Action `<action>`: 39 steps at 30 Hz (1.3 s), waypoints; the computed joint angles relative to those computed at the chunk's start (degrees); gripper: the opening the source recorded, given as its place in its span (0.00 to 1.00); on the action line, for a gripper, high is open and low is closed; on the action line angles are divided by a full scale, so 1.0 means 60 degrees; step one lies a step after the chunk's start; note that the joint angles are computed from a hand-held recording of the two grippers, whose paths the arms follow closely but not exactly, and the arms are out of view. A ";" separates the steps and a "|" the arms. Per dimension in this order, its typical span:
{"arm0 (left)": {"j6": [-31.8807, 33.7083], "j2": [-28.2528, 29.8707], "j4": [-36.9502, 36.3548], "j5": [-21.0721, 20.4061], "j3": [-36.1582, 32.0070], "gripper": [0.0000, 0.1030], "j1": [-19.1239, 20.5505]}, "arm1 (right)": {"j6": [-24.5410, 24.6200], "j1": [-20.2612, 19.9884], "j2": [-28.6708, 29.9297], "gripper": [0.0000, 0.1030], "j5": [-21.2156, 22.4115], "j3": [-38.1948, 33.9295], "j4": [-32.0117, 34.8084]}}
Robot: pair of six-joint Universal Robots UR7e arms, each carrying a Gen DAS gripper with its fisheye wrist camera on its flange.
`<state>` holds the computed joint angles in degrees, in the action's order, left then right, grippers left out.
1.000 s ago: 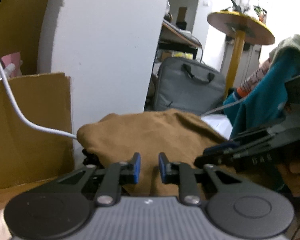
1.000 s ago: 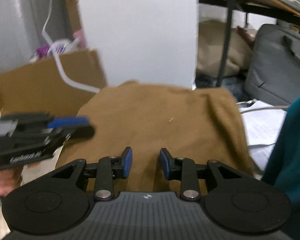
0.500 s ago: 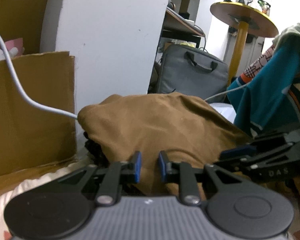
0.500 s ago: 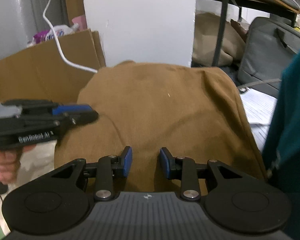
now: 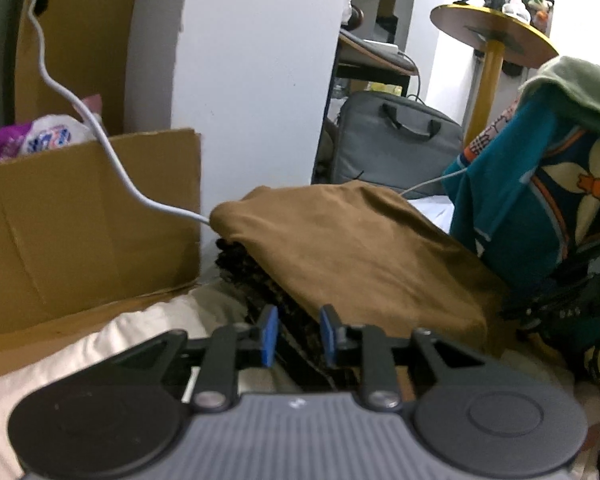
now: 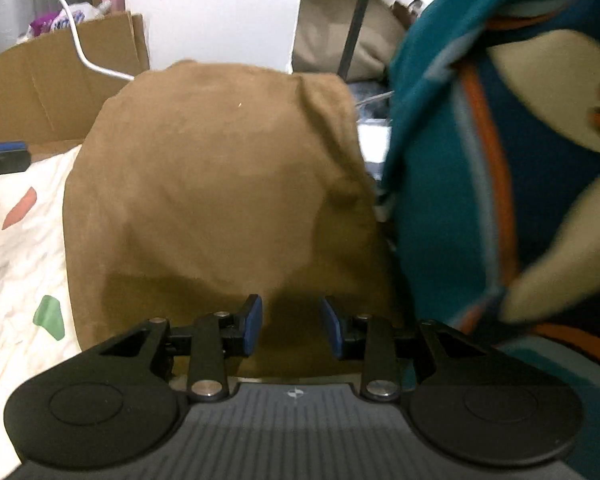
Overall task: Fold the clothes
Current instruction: 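Press the folded brown shirt flat with the open right tool while the left tool pats it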
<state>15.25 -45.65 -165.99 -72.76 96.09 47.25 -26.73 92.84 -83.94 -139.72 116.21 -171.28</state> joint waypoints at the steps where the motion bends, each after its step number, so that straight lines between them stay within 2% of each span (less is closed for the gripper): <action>1: 0.0026 0.0019 0.0058 0.0033 -0.0031 0.25 -0.0055 | -0.0007 -0.0046 -0.0082 0.39 0.0139 0.0104 -0.0231; 5: 0.0063 0.0348 0.0193 -0.0038 -0.0303 0.25 -0.0278 | 0.0170 -0.0361 -0.0245 0.38 0.0859 0.0450 -0.1006; 10: -0.0080 0.1091 0.0226 -0.0312 -0.0613 0.25 -0.0505 | -0.0576 -0.0759 0.0041 0.38 0.1371 0.0532 -0.1809; 15: 0.0013 0.1824 -0.0212 0.0567 -0.0852 0.21 -0.0623 | -0.1114 -0.1228 0.0344 0.39 0.1749 0.0439 -0.2329; 21: 0.0198 0.1753 -0.0463 0.0797 -0.0612 0.21 -0.0694 | -0.1853 -0.1455 0.0197 0.39 0.2083 0.0812 -0.2974; 26: -0.0418 0.1375 -0.0363 0.1069 -0.0105 0.21 -0.0808 | -0.1234 -0.1636 -0.0220 0.39 0.1868 0.1081 -0.2665; 29: -0.0764 0.1116 -0.0171 0.1252 0.0240 0.25 -0.0913 | -0.0832 -0.1689 -0.0495 0.39 0.1786 0.1218 -0.2335; 31: -0.1343 0.0889 0.0215 0.1250 0.0419 0.25 -0.0929 | -0.0501 -0.1685 -0.0618 0.39 0.1817 0.1242 -0.2105; 34: -0.2115 0.0569 0.0625 0.1125 0.0697 0.25 -0.0878 | -0.0148 -0.1633 -0.0843 0.39 0.2077 0.1373 -0.1889; 36: -0.2530 0.0478 0.0888 0.1061 0.0811 0.30 -0.0862 | 0.0124 -0.1623 -0.0948 0.39 0.2417 0.1429 -0.1721; 39: -0.3001 0.0474 0.1150 0.0878 0.0885 0.30 -0.0831 | 0.1065 -0.1633 -0.0927 0.39 0.2911 0.1370 -0.1284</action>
<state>-2.76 -42.81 -159.09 -67.49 101.39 42.26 -20.34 83.04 -89.50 -122.25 124.43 -178.99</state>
